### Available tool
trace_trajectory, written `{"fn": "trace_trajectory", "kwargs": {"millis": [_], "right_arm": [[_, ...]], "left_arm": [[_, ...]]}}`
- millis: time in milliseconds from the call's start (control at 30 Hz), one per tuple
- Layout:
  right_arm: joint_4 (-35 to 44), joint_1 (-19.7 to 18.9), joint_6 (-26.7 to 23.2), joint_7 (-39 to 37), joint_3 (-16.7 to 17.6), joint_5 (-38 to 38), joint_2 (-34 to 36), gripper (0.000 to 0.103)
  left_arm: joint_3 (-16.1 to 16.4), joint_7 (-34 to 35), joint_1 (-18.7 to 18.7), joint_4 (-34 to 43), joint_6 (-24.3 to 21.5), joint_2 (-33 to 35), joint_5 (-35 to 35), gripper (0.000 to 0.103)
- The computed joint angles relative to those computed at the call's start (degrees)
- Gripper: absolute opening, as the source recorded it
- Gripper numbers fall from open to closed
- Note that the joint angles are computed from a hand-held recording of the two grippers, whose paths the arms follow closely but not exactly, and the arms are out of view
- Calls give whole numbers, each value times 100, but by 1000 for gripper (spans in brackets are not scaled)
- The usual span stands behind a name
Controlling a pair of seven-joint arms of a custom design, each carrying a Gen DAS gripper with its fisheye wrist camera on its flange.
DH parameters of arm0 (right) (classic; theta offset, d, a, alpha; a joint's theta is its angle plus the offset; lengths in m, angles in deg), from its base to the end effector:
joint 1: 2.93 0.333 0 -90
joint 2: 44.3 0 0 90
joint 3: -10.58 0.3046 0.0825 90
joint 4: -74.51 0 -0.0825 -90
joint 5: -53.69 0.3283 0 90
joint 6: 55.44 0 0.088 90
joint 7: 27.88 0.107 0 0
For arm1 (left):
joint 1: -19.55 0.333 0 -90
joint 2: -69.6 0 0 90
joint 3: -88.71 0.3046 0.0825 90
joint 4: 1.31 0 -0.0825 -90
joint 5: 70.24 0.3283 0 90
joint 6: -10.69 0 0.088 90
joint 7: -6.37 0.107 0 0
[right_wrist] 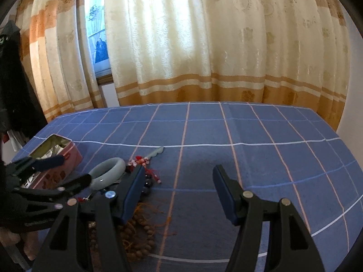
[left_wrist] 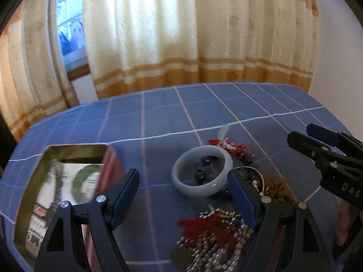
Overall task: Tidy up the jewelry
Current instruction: 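Move the left tool back to the pile and grasp the pale jade bangle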
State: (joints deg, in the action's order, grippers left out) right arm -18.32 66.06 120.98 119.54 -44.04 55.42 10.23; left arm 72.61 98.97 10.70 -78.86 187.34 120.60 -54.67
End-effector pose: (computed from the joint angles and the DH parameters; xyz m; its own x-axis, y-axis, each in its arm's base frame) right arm 0.5990 0.3490 0.3434 -0.1426 -0.9837 -0.1098 -0.5190 0.1688 -0.8379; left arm 0.6856 -0.2621 0.3315 -0.5027 -0.8638 -0.0354 -0.5393 0.3454 -0.7680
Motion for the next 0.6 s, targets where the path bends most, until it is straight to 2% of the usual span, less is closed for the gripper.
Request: {"fn": "trace_trajectory", "kwargs": {"millis": [100, 200, 267, 300, 367, 400, 467, 500, 600], "right_arm": [[-40, 70, -27, 45, -81, 26, 29, 67], [-1, 112, -132, 114, -151, -9, 72, 77], [-29, 149, -112, 183, -196, -52, 85, 78], [-35, 146, -104, 191, -197, -67, 78, 78], [-60, 143, -68, 204, -197, -81, 67, 78], [-54, 136, -71, 202, -191, -79, 63, 78], [-53, 133, -75, 187, -184, -91, 57, 78], [-53, 139, -77, 195, -195, -92, 66, 78], [-84, 150, -64, 172, -204, -104, 54, 78]], "left_arm": [[-249, 259, 57, 194, -191, 141, 1, 80], [-405, 580, 41, 292, -389, 205, -13, 80], [-258, 616, -133, 473, -500, 286, -59, 80], [-295, 689, -139, 591, -591, 357, -108, 78], [-458, 867, -72, 789, -850, 469, -274, 57], [-556, 990, -30, 919, -1040, 537, -382, 41], [-648, 1181, 17, 1001, -1148, 581, -578, 37], [-718, 1304, 65, 956, -1129, 568, -664, 32], [-616, 1419, 14, 743, -936, 442, -758, 15]]}}
